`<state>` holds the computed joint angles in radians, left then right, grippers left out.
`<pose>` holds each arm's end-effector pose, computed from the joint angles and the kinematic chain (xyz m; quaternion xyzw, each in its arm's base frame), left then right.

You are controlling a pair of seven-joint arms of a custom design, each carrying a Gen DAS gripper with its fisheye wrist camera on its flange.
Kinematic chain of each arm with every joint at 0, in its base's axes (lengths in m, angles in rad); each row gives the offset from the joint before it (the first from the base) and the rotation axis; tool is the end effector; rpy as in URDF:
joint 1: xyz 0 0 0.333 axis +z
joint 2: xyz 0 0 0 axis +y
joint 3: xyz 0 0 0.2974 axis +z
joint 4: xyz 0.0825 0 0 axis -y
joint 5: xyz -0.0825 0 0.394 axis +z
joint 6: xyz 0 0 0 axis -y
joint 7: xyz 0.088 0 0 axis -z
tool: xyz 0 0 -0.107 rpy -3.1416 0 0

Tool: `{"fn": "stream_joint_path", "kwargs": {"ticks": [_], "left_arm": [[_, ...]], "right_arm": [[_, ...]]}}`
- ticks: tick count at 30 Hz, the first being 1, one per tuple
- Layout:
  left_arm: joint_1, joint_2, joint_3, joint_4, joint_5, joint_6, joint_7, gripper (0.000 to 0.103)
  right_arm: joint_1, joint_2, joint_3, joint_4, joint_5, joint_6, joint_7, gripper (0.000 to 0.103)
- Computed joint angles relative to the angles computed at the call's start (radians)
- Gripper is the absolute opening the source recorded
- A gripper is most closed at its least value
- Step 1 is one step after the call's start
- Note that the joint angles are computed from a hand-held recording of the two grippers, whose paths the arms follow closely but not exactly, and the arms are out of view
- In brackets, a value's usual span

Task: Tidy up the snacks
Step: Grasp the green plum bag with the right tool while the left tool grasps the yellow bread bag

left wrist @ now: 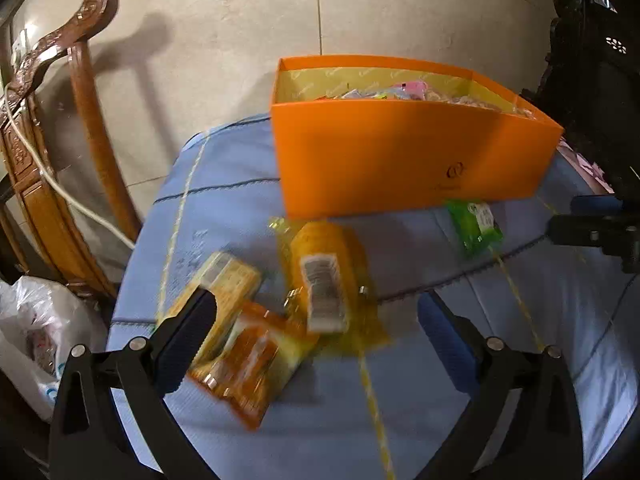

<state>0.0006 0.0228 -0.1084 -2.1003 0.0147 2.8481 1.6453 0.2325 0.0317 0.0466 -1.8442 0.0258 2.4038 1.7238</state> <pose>0.6012 -0.0655 0.4703 -0.5941 0.7220 -0.2526 0.2490 0.5983 0.1713 0.5399 -0.7195 0.6436 -0.1309 0.2260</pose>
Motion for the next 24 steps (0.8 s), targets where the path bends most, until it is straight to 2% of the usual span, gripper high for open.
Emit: {"fn": "stream_joint_path", "kwargs": {"ticks": [4,9,10,11,12,13,14,15,18,20,22,23,24], "left_arm": [[-0.023,0.097,0.012,0.084,0.151,0.031,-0.116,0.099],[-0.058,0.183,0.038,0.162,0.252,-0.002,-0.186,0.099],[-0.063,0.192,0.041,0.168,0.269,-0.015,-0.194,0.099],[-0.058,0.203,0.032,0.174,0.258,-0.033,-0.174,0.096],[-0.054,0.206,0.022,0.172,0.246,-0.05,-0.15,0.086],[-0.041,0.199,0.006,0.156,0.21,-0.025,-0.12,0.059],[-0.045,0.192,0.007,0.146,0.214,-0.012,-0.117,0.042],[-0.054,0.182,0.012,0.133,0.227,-0.003,-0.126,0.04],[-0.019,0.154,-0.032,0.094,0.101,0.017,-0.031,0.037],[-0.009,0.118,-0.042,0.052,0.038,0.049,0.01,0.037],[0.01,0.069,-0.07,0.002,-0.13,0.081,0.131,0.037],[0.033,0.036,-0.099,-0.022,-0.257,0.091,0.213,0.037],[0.027,0.018,-0.093,-0.032,-0.313,0.094,0.252,0.037]], "right_arm": [[0.001,0.122,0.001,0.126,0.018,-0.027,-0.011,0.09],[0.014,0.271,-0.004,0.285,0.003,-0.103,0.023,0.09],[0.016,0.293,-0.005,0.306,-0.002,-0.117,0.024,0.087],[0.021,0.317,-0.006,0.328,-0.012,-0.133,0.023,0.079],[0.02,0.338,-0.003,0.348,-0.008,-0.155,0.011,0.076],[0.032,0.334,-0.006,0.334,-0.037,-0.133,-0.003,0.062],[0.048,0.335,-0.013,0.337,-0.078,-0.142,-0.002,0.049],[0.052,0.327,-0.014,0.328,-0.091,-0.136,-0.008,0.036],[0.043,0.265,-0.006,0.252,-0.069,-0.095,-0.03,0.034],[0.031,0.199,0.005,0.175,-0.032,-0.055,-0.059,0.034],[0.025,0.134,0.01,0.106,-0.004,-0.014,-0.078,0.034],[0.02,0.094,0.012,0.066,0.02,0.008,-0.089,0.034],[0.019,0.056,0.013,0.031,0.033,0.027,-0.093,0.034]]}}
